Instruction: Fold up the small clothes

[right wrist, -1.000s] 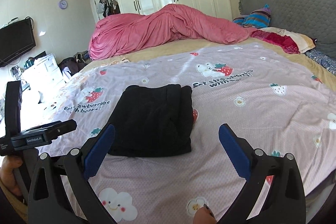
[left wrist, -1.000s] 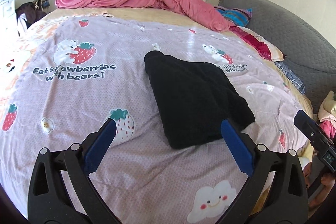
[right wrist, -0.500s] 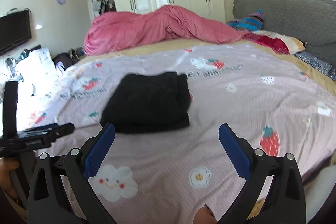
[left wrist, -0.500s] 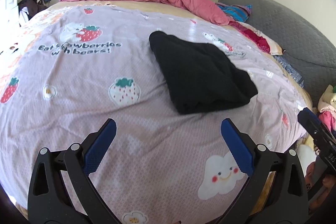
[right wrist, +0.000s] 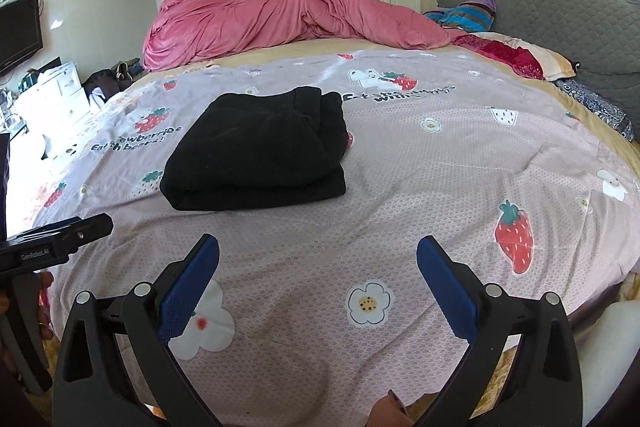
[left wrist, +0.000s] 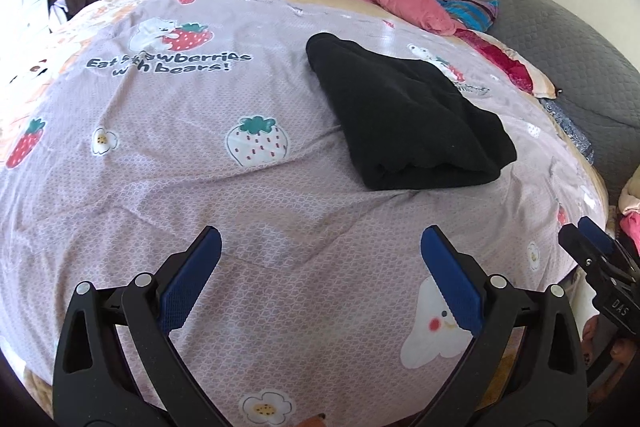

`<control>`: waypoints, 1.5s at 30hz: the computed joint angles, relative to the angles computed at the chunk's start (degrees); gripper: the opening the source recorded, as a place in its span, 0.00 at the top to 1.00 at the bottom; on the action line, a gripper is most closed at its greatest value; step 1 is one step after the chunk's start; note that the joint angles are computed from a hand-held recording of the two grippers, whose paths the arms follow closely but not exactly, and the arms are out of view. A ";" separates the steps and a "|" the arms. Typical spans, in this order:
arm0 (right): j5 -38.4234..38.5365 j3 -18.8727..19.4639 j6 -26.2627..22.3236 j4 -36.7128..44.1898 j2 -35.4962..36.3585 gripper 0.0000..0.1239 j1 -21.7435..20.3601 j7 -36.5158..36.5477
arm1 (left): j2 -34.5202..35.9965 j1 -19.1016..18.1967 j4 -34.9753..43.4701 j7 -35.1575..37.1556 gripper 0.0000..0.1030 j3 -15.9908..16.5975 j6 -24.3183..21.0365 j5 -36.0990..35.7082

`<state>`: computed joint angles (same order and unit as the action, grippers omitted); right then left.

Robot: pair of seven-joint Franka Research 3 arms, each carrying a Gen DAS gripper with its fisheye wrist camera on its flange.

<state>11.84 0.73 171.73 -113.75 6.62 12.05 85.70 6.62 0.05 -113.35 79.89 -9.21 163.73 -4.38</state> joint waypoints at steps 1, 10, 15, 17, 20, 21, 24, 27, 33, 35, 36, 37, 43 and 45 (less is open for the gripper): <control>-0.46 -0.16 -0.06 0.10 0.08 0.20 0.14 0.34 | 0.03 -0.02 0.11 -0.10 0.09 0.04 -0.14 0.16; -1.69 -0.32 -0.16 0.22 0.11 0.20 0.39 0.77 | 0.39 -0.23 0.86 -1.16 0.09 0.25 -1.22 2.07; -1.19 -0.22 -0.84 0.60 0.31 0.20 0.25 0.88 | 0.35 -0.43 1.02 -1.04 0.09 0.21 -1.40 2.35; -1.29 -0.23 -1.22 0.75 0.37 0.20 0.27 0.95 | 0.33 -0.51 1.09 -1.32 0.09 0.27 -1.57 2.78; -1.48 -0.22 -1.37 0.71 0.29 0.20 0.27 0.85 | 0.35 -0.55 1.31 -1.81 0.09 0.39 -2.04 3.38; -0.99 -0.02 -1.31 0.60 0.19 0.20 0.12 0.40 | 0.32 -0.58 1.34 -1.94 0.09 0.45 -2.12 3.68; -0.82 0.00 -1.26 0.62 0.17 0.20 0.16 0.05 | 0.35 -0.51 1.46 -1.85 0.09 0.45 -2.28 3.93; -1.22 -0.11 -1.20 0.72 0.21 0.20 0.29 0.28 | 0.29 -0.41 1.42 -1.55 0.09 0.35 -2.33 3.58; -0.60 0.03 -1.45 0.84 0.14 0.20 0.17 0.12 | 0.20 -0.47 1.42 -1.59 0.09 0.45 -2.50 3.56; -1.02 -0.12 -1.30 0.79 0.08 0.20 0.29 0.54 | 0.16 -0.52 1.42 -1.93 0.09 0.55 -2.65 3.95; -1.09 -0.14 -1.36 0.79 0.04 0.20 0.30 0.67 | 0.15 -0.54 1.45 -2.03 0.09 0.57 -2.67 4.08; -0.97 -0.09 -1.43 0.80 0.03 0.20 0.26 0.64 | 0.08 -0.53 1.38 -2.01 0.09 0.55 -2.63 4.11; -0.70 0.03 -1.52 0.74 -0.02 0.20 0.19 0.63 | -0.16 -0.59 1.22 -2.03 0.09 0.60 -2.72 4.39; -0.29 0.18 -1.67 0.84 0.02 0.20 0.07 0.17 | -0.15 -0.59 1.23 -2.04 0.09 0.61 -2.73 4.41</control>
